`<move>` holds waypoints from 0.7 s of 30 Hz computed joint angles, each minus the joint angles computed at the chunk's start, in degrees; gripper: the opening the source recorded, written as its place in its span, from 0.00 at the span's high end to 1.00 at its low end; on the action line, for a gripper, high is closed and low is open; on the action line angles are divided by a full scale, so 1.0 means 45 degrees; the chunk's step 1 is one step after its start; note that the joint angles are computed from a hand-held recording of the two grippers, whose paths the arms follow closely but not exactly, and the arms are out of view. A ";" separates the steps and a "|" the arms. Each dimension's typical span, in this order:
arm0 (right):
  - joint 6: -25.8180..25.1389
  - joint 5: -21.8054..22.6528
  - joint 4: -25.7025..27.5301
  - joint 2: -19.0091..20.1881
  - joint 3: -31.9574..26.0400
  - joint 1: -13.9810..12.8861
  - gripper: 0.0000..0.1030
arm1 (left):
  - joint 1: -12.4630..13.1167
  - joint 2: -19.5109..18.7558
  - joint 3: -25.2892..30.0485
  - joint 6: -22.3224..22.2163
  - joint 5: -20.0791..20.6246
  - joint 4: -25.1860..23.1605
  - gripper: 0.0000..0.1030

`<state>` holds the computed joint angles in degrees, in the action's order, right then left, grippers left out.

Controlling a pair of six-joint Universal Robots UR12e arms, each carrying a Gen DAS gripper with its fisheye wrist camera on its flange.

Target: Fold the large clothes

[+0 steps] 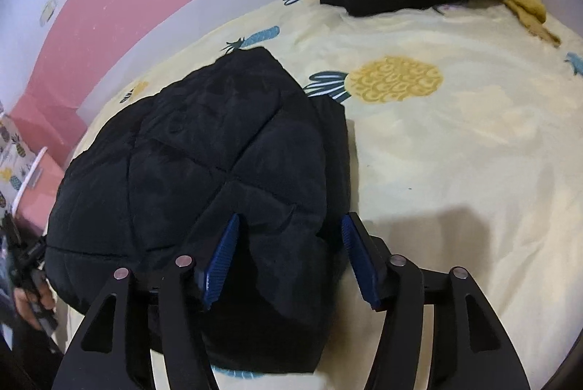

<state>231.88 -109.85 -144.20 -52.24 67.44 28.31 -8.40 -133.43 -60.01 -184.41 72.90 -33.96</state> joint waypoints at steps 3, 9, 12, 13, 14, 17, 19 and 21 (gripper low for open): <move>-0.0172 0.0054 0.0137 0.0115 -0.0125 -0.0056 0.40 | -0.0063 -0.0172 0.0267 0.0197 -0.0037 -0.0268 0.43; 0.0041 0.1256 -0.0446 0.0170 0.0073 -0.0420 0.36 | 0.0045 -0.0633 0.1053 -0.0085 -0.0984 -0.1250 0.38; 0.0163 0.1893 -0.0918 0.0190 0.0226 -0.0592 0.34 | 0.0102 -0.0802 0.1284 -0.0181 -0.1339 -0.1425 0.34; 0.0189 0.2106 -0.1109 0.0209 0.0277 -0.0644 0.34 | 0.0140 -0.0859 0.1342 -0.0273 -0.1545 -0.1488 0.34; 0.0232 0.2295 -0.1253 0.0240 0.0294 -0.0686 0.34 | 0.0182 -0.0929 0.1429 -0.0417 -0.1777 -0.1571 0.33; 0.0329 0.2701 -0.1560 0.0288 0.0350 -0.0768 0.34 | 0.0279 -0.1047 0.1561 -0.0675 -0.2297 -0.1689 0.32; 0.0381 0.2914 -0.1706 0.0258 0.0440 -0.0798 0.34 | 0.0290 -0.0988 0.1462 -0.0685 -0.2353 -0.1700 0.32; 0.0425 0.3116 -0.1745 0.0190 0.0536 -0.0800 0.38 | 0.0310 -0.0804 0.1126 -0.0588 -0.2435 -0.1618 0.32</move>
